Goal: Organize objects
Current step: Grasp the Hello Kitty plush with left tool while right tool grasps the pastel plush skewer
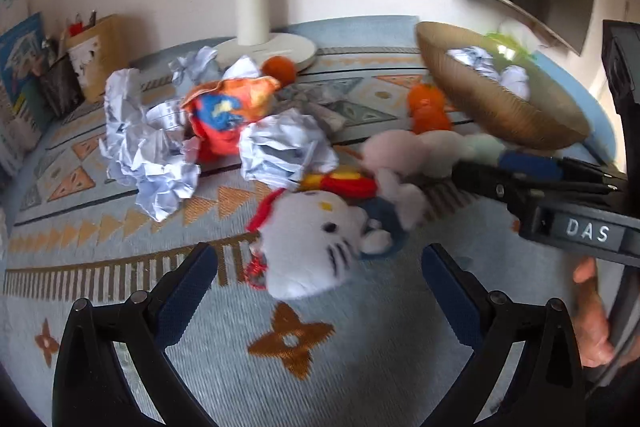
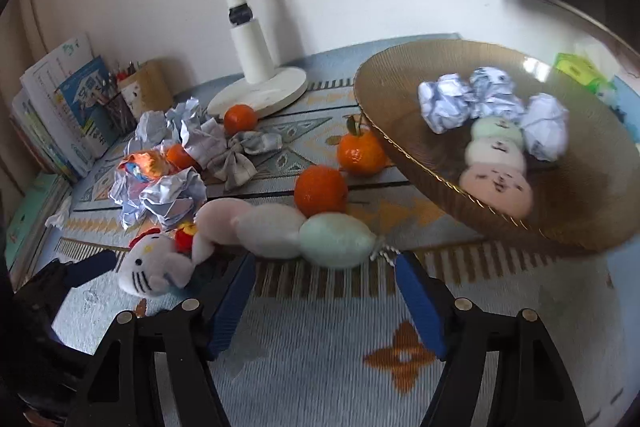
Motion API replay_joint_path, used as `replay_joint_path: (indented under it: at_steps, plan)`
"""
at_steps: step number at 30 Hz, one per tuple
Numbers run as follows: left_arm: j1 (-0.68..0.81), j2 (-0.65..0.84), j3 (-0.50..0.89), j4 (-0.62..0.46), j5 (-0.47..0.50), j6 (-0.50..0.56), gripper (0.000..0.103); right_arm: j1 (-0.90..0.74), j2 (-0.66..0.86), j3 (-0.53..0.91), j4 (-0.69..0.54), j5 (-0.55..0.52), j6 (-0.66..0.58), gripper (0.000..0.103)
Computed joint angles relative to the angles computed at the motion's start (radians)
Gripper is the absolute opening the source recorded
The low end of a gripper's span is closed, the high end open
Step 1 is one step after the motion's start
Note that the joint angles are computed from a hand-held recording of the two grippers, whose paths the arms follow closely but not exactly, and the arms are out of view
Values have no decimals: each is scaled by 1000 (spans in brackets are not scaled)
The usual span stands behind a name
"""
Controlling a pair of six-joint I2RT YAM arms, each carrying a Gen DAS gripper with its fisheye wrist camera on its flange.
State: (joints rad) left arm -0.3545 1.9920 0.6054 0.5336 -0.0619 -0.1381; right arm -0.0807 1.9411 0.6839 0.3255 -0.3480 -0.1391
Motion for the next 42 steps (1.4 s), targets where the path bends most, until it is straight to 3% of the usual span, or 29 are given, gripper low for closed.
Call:
replay_joint_path:
  at_steps: [1, 4, 10, 15, 18, 22, 25, 28, 30, 31, 33, 36, 37, 38, 42]
  plan:
    - [21, 1, 5, -12, -3, -8, 102, -2, 32, 45, -49, -24, -13, 72]
    - [82, -17, -25, -7, 10, -5, 101, -3, 59, 67, -46, -49, -16, 72]
    - [318, -71, -105, 26, -32, -14, 99, 62, -28, -44, -12, -94, -98, 70]
    - [484, -92, -119, -7, 194, -20, 98, 80, -84, -128, -4, -148, -122, 70]
    - [409, -124, -166, 9, 264, -23, 98, 47, -106, -163, 2, -168, -152, 70]
    - [232, -105, -168, 53, 170, -125, 98, 39, -131, -165, 7, -124, -211, 70]
    - [115, -55, -86, -13, 8, -172, 98, 74, -114, -111, -14, -65, -269, 70]
    - [109, -18, -56, -18, -7, -181, 92, 111, -42, -11, -89, -45, -322, 71]
    - [108, -25, -68, 3, -23, -170, 83, 133, -4, 17, -91, -42, -339, 70]
    - [104, -34, -77, 3, -24, -170, 82, 140, 8, 22, -90, -45, -348, 66]
    - [102, -42, -92, 16, -29, -149, 73, 165, 16, -7, -26, 4, -334, 63]
    - [117, -27, -91, 45, 7, -103, 65, 150, -1, -41, 3, -7, -281, 55]
    - [125, -33, -106, 65, 46, -83, 64, 142, -12, -52, 3, -5, -247, 45]
    - [130, -46, -132, 92, 99, -47, 63, 134, -26, -62, -5, -9, -211, 45]
    - [103, -92, -189, 139, 124, 84, 63, 100, -94, -111, -62, -25, -14, 44]
